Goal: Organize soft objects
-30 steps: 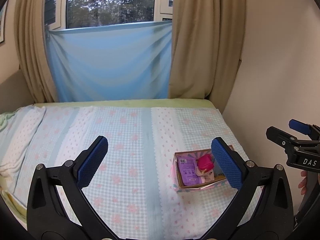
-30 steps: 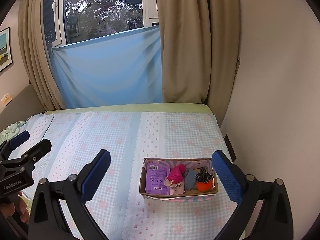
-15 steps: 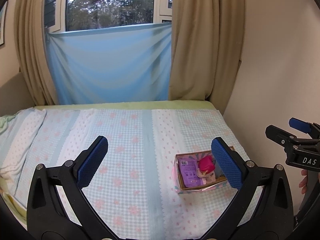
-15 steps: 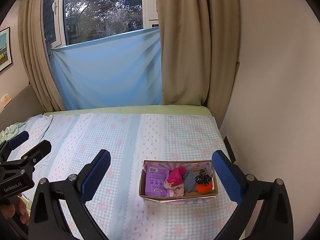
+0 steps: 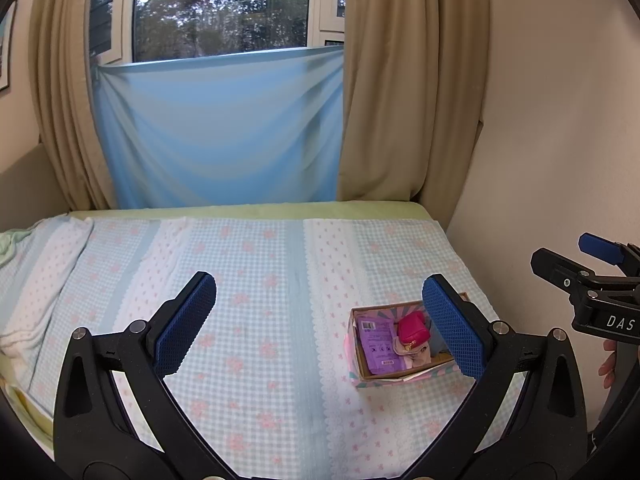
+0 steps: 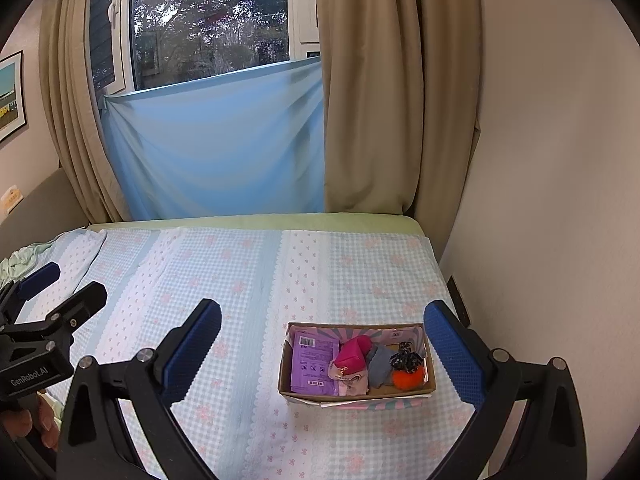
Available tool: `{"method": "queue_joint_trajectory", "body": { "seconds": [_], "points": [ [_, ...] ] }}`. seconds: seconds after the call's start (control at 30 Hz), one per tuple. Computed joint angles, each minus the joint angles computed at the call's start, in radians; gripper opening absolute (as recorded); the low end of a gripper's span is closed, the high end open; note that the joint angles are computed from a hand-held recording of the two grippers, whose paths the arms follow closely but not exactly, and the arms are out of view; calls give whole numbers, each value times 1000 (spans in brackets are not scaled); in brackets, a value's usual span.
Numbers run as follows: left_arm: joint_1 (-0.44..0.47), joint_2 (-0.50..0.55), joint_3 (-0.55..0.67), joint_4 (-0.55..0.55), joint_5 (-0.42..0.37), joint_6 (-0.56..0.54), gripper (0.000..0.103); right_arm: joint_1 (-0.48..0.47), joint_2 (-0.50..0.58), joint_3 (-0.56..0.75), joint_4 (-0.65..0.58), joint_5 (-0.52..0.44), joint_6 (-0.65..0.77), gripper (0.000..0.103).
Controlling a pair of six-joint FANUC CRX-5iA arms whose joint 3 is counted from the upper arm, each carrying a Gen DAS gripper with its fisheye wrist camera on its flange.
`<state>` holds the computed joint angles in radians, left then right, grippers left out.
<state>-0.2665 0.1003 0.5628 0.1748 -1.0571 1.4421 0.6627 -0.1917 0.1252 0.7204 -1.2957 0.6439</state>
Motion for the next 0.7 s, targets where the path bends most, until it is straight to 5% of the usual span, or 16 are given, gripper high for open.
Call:
{"method": "queue_joint_trajectory", "body": {
  "seconds": [0.7],
  "points": [
    [39, 5, -5, -26, 25, 8, 103, -17, 58, 49, -25, 16, 27, 101]
  ]
}}
